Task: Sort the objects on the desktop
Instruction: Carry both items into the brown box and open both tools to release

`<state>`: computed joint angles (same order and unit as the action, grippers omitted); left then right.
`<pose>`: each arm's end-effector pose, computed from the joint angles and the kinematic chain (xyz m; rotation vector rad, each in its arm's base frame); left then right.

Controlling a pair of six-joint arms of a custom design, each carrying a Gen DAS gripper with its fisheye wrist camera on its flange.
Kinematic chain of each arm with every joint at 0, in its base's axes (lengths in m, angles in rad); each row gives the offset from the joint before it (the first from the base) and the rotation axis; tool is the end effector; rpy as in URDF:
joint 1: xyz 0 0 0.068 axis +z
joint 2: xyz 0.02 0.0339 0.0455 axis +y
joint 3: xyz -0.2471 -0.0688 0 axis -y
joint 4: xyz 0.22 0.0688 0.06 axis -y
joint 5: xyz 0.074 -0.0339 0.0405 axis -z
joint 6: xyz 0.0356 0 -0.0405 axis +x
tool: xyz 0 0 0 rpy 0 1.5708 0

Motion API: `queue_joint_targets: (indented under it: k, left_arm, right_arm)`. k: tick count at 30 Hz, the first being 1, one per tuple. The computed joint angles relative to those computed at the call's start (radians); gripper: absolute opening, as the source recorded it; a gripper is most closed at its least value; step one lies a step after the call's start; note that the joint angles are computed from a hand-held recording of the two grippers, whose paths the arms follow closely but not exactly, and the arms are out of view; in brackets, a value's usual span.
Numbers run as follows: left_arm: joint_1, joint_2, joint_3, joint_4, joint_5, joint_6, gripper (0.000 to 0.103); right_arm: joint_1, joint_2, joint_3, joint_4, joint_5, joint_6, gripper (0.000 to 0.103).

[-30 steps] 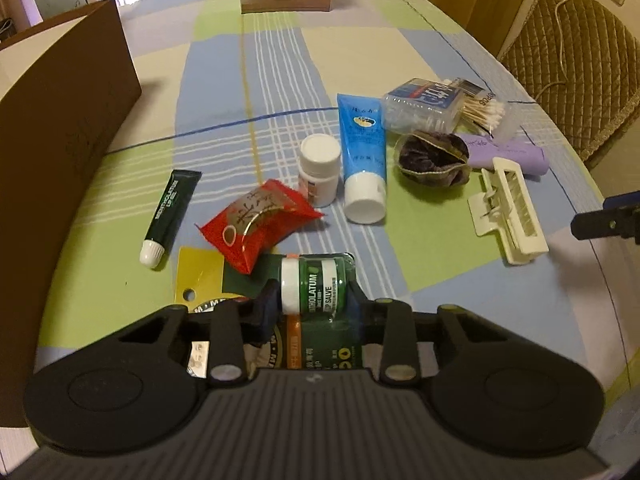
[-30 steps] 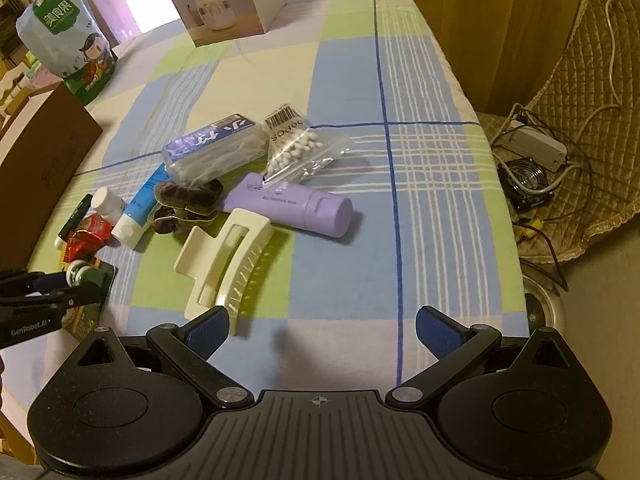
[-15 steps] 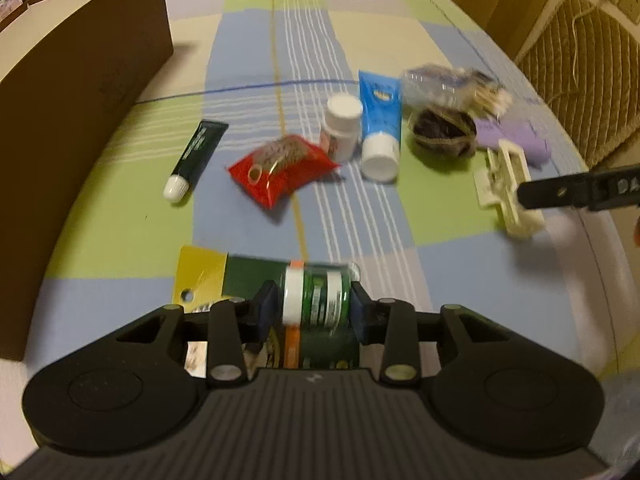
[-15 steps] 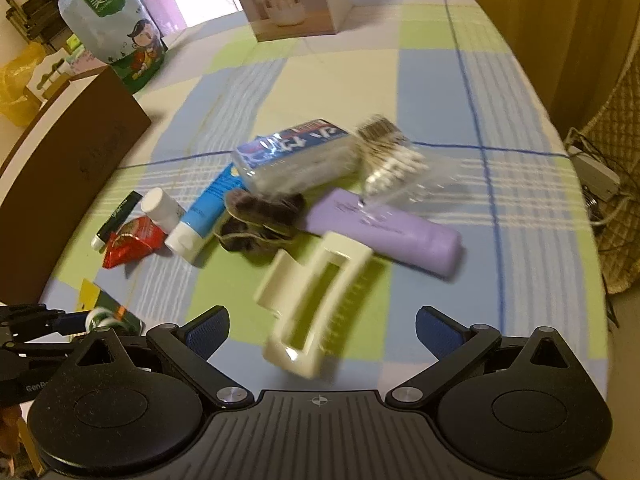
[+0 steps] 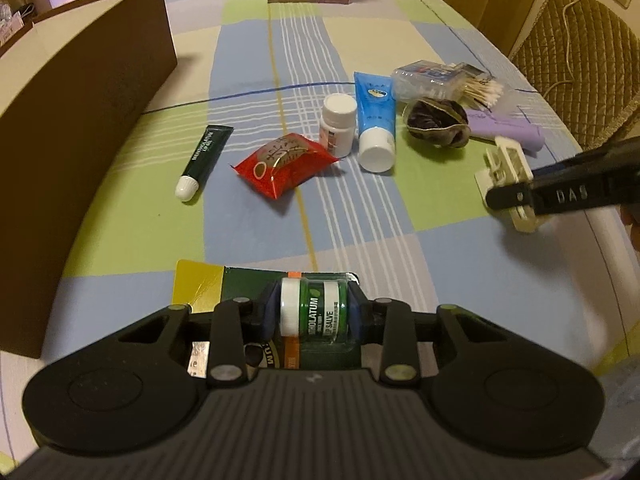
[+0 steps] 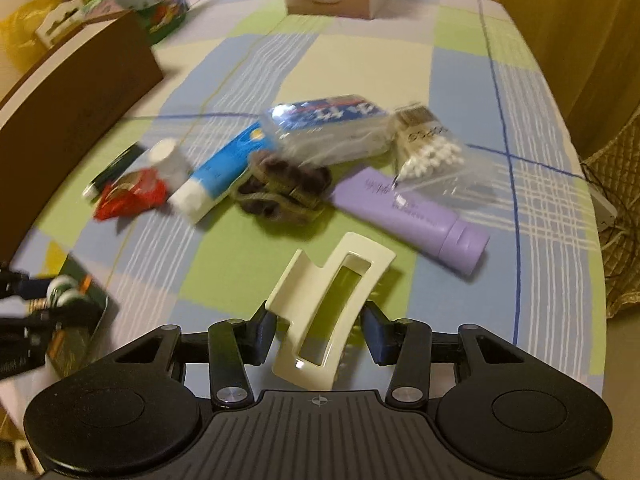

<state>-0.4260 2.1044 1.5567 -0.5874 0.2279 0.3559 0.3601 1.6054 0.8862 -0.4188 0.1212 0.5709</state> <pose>0.3706 -0.1770 0.1644 1.0905 2.4667 -0.3293 0.2630 0.0944 0.1614 0.3198 2.6803 0.1200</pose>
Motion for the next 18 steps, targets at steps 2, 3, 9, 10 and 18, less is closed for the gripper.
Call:
queue_joint_targets:
  k: [2, 3, 9, 10, 18]
  left_arm:
    - [0.011, -0.028, -0.008, -0.015, 0.014, 0.003, 0.029]
    - [0.017, -0.041, -0.011, -0.023, 0.02, 0.005, 0.029]
    - [0.054, -0.128, -0.001, -0.078, 0.058, 0.025, 0.029]
    - [0.061, -0.141, 0.004, -0.086, 0.063, 0.029, 0.029]
    - [0.151, -0.203, 0.091, -0.174, 0.114, 0.072, 0.029]
  right_arm:
    - [0.017, -0.04, -0.008, -0.022, -0.01, 0.001, 0.048]
    - [0.027, -0.062, -0.012, -0.033, -0.013, 0.001, 0.048]
    - [0.069, -0.129, 0.044, -0.093, -0.027, -0.024, 0.047]
    - [0.08, -0.128, 0.064, -0.102, -0.028, -0.031, 0.047]
    - [0.161, -0.054, 0.234, -0.117, -0.079, -0.078, 0.047]
